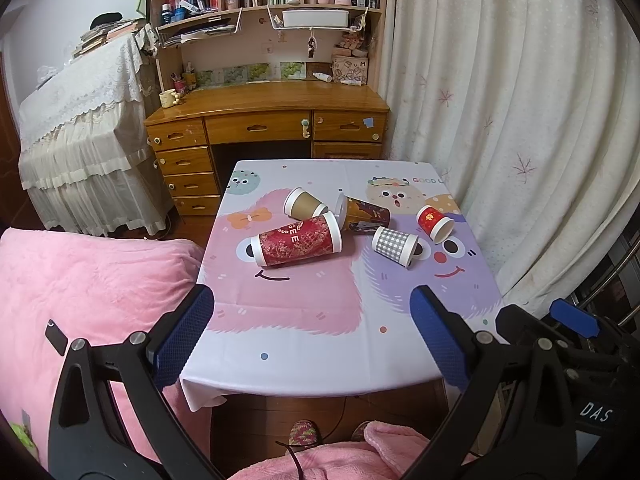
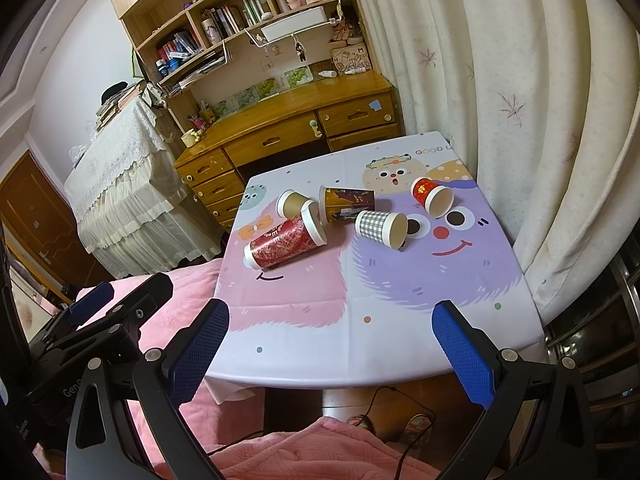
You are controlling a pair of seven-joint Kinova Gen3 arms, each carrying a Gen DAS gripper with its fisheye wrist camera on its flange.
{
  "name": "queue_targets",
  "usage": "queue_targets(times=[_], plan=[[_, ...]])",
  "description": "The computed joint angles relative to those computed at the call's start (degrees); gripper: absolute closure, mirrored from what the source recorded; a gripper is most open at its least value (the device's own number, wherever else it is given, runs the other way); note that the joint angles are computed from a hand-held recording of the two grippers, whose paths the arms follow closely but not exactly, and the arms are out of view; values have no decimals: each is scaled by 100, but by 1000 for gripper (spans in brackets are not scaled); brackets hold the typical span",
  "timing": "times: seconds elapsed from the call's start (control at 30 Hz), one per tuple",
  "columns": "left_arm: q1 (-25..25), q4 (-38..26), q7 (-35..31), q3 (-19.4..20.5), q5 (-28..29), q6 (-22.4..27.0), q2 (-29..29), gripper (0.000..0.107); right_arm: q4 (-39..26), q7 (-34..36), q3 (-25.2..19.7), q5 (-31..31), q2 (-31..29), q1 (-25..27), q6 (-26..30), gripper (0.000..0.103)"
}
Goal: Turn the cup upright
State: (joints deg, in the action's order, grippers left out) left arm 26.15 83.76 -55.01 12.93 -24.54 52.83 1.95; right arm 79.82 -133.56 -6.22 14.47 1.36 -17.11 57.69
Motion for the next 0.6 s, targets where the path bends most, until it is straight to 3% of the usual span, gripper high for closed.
queue_targets(times=[0.6], plan=[[-200,-87,-457,-139,488,-34,97,11,-82,52,17,-97,74,-7,15,0]])
